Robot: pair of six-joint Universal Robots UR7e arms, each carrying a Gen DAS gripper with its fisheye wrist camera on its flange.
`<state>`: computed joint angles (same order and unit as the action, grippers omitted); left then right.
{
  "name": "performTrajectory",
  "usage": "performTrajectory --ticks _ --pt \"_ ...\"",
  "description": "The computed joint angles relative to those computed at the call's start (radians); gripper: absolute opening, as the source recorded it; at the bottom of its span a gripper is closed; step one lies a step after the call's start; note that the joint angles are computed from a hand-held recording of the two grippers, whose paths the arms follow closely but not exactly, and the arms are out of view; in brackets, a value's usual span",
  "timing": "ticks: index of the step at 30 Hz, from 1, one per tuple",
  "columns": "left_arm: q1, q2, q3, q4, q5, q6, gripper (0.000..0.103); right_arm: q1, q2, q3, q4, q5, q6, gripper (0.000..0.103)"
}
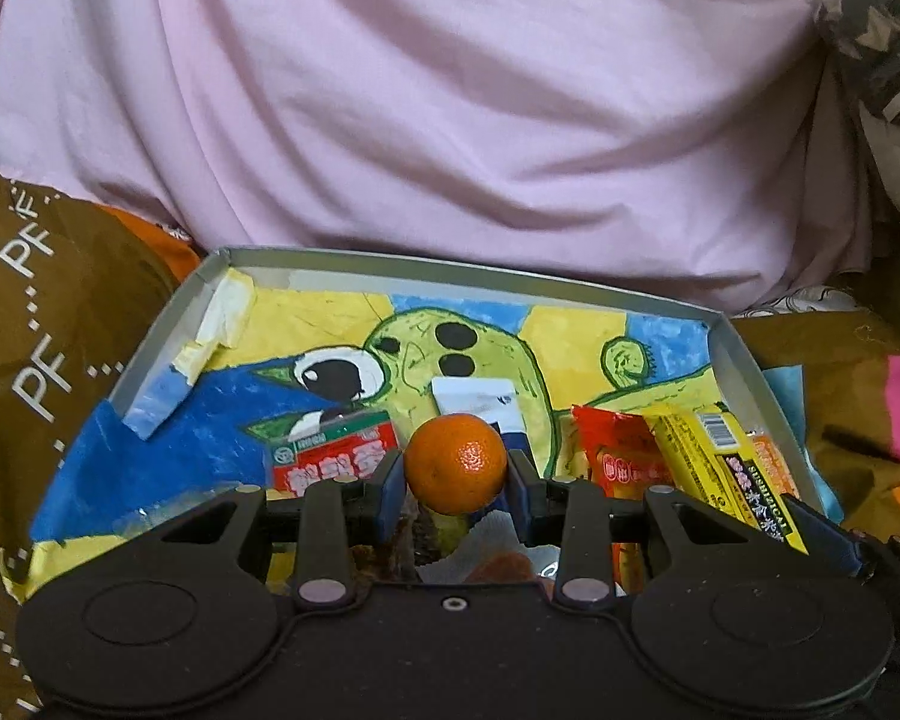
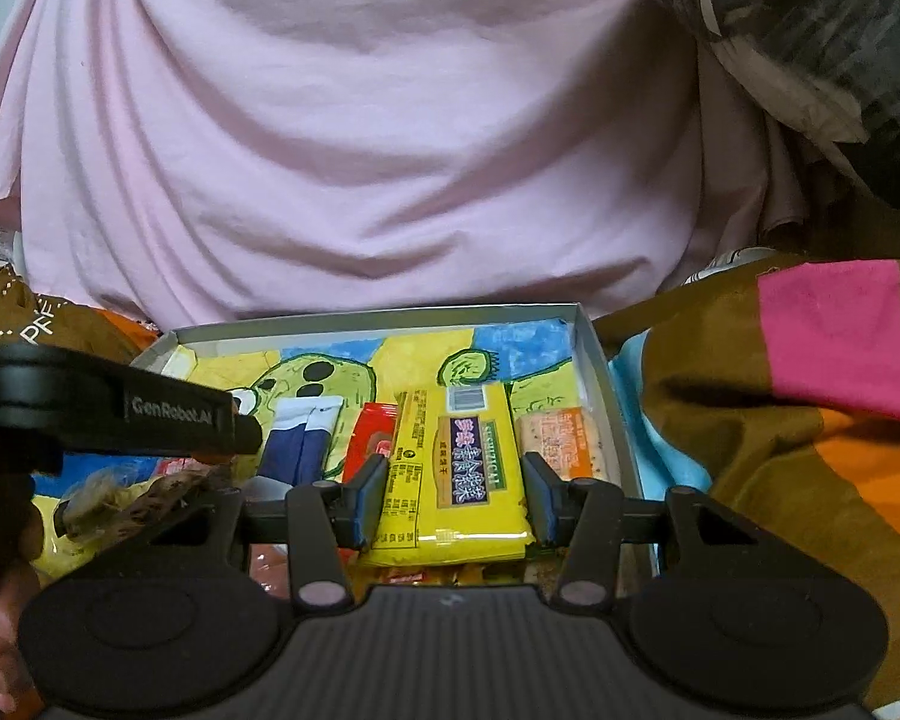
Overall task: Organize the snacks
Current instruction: 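Open the left tool to drop the mandarin while the right tool releases the wafer bar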
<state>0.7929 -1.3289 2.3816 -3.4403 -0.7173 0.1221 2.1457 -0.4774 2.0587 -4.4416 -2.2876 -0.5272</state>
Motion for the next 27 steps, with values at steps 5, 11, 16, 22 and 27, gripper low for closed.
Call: performTrajectory --ticks 5,11,16,22,27 --pt "0.004 0.005 -0.001 0.016 -0.004 -0.017 0.038 -0.002 0.002 0.0 -0.003 0.007 -0.004 0.052" --pt "0.006 0.004 -0.004 0.028 -0.005 -0.028 0.038 -0.006 -0.001 0.005 -0.001 0.018 -0.005 0.053" --pt "0.007 0.001 -0.004 0.029 -0.01 -0.045 0.043 -0.009 -0.002 0.01 0.008 0.025 0.003 0.053" --pt "0.001 -0.004 0.005 -0.007 -0.004 -0.06 0.058 -0.005 0.001 0.009 -0.002 0.024 -0.006 0.055" --pt "-0.013 -0.015 0.019 -0.041 0.015 -0.069 0.073 0.003 0.003 0.006 -0.015 0.017 -0.017 0.063"
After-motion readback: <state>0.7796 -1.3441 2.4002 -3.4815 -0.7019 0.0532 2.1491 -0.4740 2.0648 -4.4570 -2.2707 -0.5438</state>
